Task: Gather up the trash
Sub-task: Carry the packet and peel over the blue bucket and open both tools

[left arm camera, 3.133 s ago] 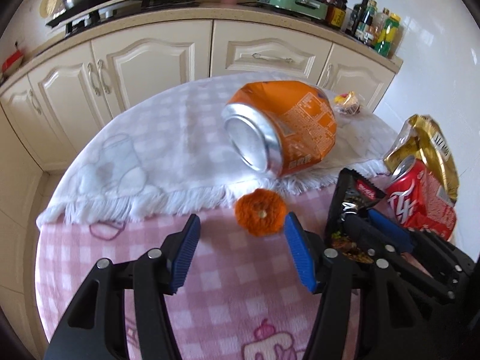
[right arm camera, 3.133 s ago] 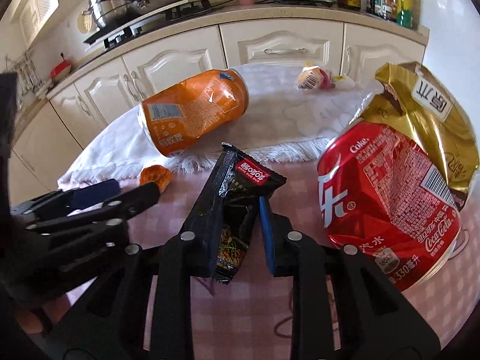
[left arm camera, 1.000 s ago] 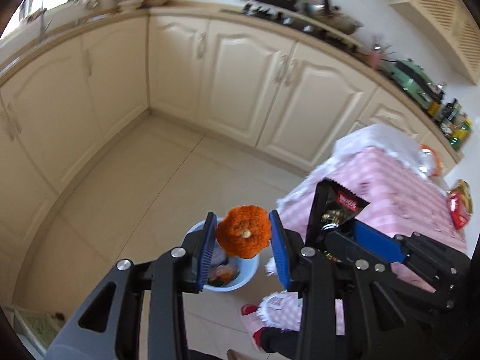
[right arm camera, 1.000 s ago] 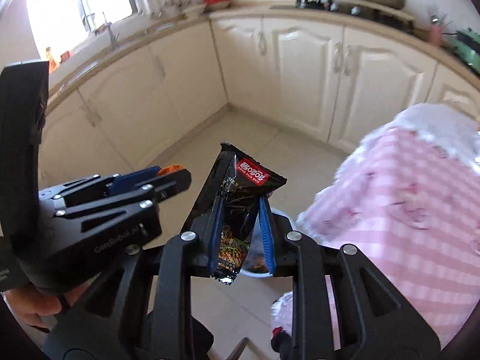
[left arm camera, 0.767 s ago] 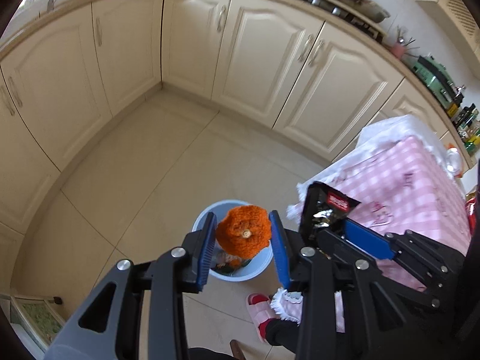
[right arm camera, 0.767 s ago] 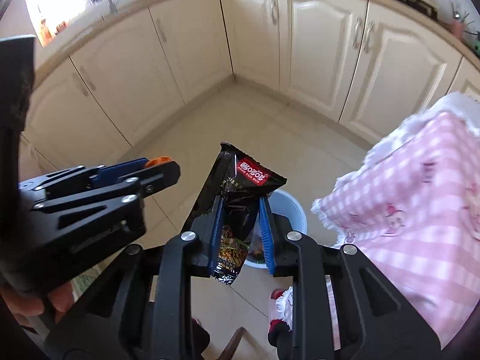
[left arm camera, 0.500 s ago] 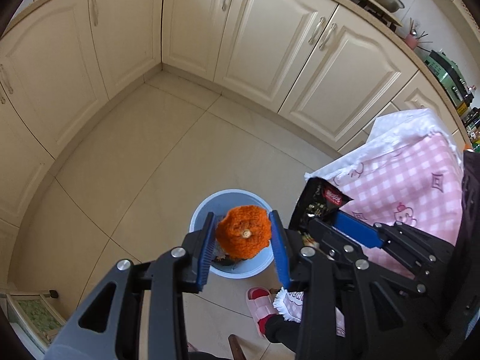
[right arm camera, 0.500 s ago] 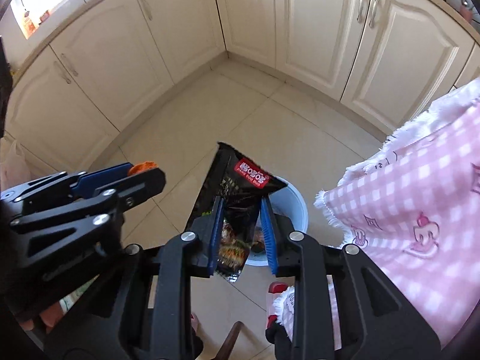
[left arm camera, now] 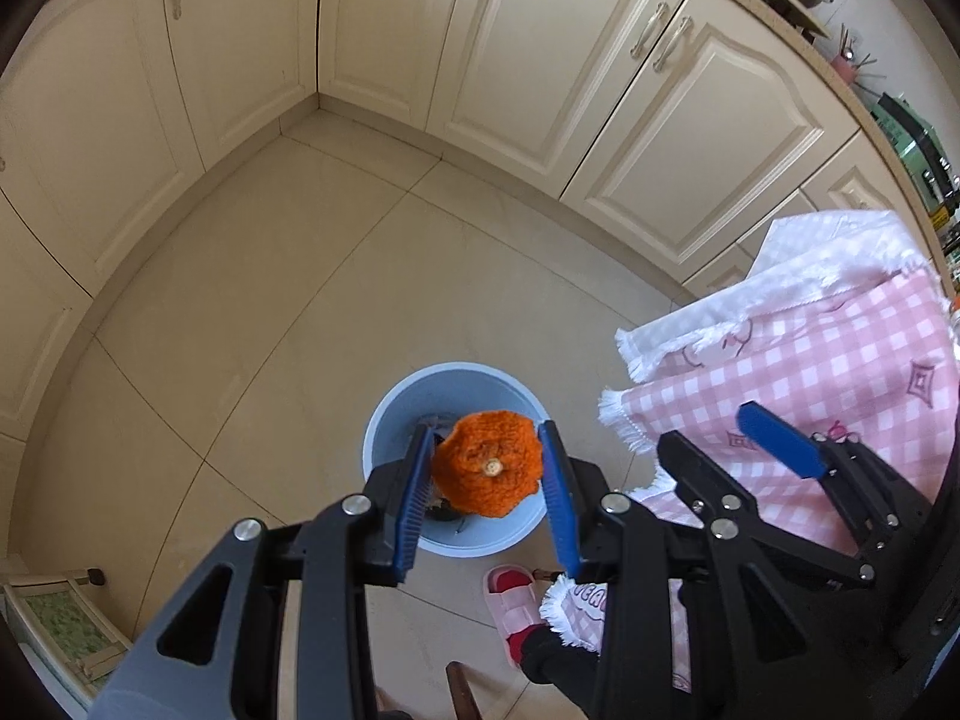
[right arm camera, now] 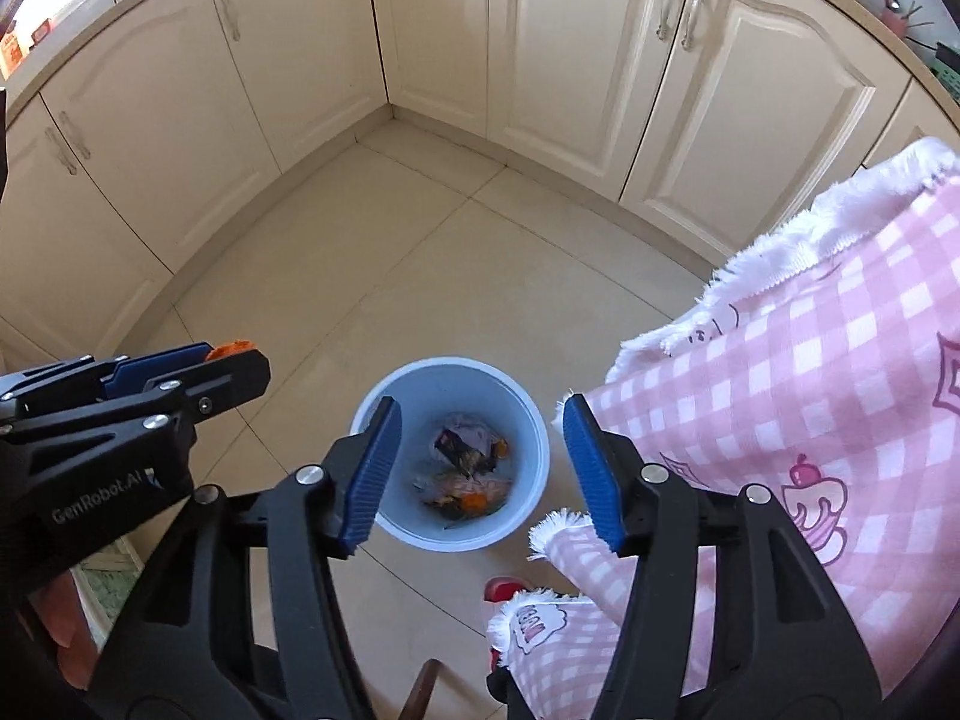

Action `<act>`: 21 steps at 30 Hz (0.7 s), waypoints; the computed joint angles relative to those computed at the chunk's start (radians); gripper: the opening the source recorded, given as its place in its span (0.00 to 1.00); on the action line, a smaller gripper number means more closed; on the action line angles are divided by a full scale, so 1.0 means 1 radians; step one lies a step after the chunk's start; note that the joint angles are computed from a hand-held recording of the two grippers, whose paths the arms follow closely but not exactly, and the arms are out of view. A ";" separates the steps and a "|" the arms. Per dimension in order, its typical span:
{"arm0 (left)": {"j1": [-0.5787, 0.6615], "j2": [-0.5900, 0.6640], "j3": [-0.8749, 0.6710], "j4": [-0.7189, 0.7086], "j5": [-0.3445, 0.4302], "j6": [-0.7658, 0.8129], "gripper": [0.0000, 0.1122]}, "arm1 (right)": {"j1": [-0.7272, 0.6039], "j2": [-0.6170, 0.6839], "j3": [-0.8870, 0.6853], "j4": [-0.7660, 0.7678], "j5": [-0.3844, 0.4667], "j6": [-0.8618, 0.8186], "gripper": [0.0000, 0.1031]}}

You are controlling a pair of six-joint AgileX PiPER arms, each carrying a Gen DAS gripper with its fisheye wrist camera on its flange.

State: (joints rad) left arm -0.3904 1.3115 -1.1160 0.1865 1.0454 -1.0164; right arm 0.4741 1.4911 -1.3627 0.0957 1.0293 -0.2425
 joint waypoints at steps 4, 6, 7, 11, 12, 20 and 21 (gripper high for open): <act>0.016 0.025 0.007 -0.027 0.001 0.018 0.31 | -0.016 -0.005 0.015 -0.003 -0.012 -0.011 0.60; 0.018 0.035 0.009 -0.033 0.005 0.023 0.31 | -0.037 -0.007 0.015 0.013 -0.006 -0.026 0.60; 0.020 0.043 0.008 -0.040 0.003 0.027 0.31 | -0.047 -0.004 0.012 0.020 -0.006 -0.032 0.61; 0.018 0.070 -0.005 -0.055 -0.001 0.046 0.31 | -0.079 -0.005 0.008 0.045 -0.001 -0.059 0.61; 0.016 0.082 -0.014 -0.061 -0.001 0.054 0.31 | -0.084 -0.012 0.011 0.050 -0.003 -0.064 0.61; 0.024 0.107 -0.056 -0.089 -0.023 0.092 0.32 | -0.123 -0.030 -0.001 0.090 -0.001 -0.077 0.64; 0.027 0.107 -0.060 -0.092 -0.021 0.095 0.32 | -0.126 -0.028 -0.009 0.094 0.003 -0.078 0.64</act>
